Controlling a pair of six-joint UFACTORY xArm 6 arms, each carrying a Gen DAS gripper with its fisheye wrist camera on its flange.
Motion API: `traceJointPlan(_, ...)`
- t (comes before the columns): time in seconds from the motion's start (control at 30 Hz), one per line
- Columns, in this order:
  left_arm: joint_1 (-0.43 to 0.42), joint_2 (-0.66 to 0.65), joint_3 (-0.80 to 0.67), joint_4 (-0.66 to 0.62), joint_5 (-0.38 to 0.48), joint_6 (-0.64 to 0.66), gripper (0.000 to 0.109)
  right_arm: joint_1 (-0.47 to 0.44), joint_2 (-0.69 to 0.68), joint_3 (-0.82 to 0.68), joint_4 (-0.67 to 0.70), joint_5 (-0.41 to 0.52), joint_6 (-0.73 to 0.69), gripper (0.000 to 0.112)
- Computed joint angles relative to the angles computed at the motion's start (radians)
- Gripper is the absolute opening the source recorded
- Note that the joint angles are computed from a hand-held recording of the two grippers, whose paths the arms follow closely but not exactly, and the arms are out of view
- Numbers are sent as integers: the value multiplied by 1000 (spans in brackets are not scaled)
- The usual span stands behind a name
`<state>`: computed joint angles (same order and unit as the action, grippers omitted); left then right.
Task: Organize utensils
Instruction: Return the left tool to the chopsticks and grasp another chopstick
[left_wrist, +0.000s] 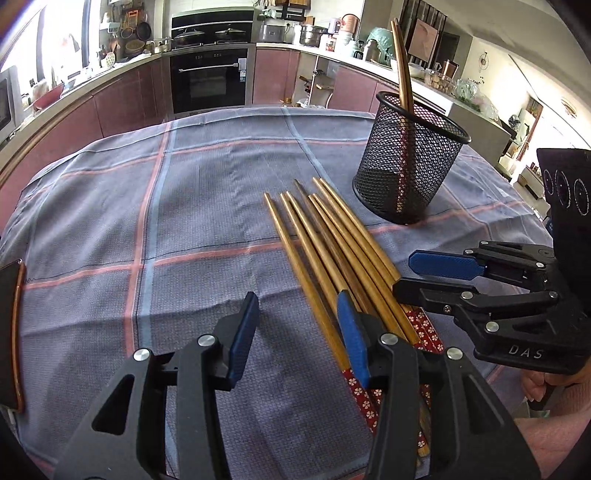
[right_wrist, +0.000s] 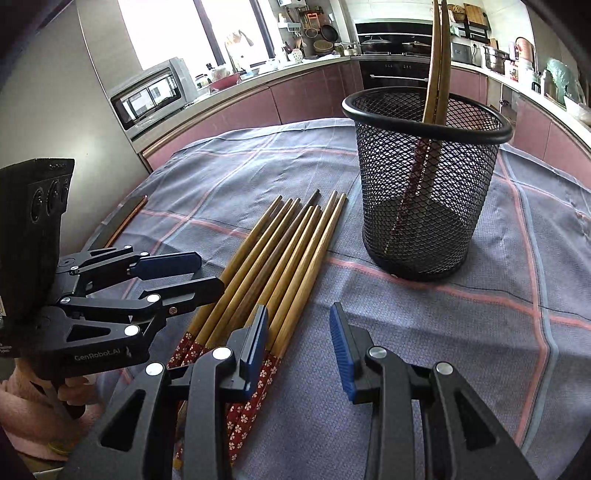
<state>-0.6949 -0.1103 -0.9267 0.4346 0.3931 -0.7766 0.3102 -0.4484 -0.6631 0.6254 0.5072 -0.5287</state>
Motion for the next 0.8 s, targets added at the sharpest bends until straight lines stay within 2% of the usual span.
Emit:
traceJointPlan(0.37,3,-8,13,-13,-2,23,40,-11,6,-7,-31,-1,32,28)
traceJointPlan(0.53,3,-8,11,-35,3,46,40,-9,9,-10,-79,-4,68,27)
traceJointPlan(0.8,5,14,-14,-32,17,64,37,27,63,-37,-215,-68,182,24)
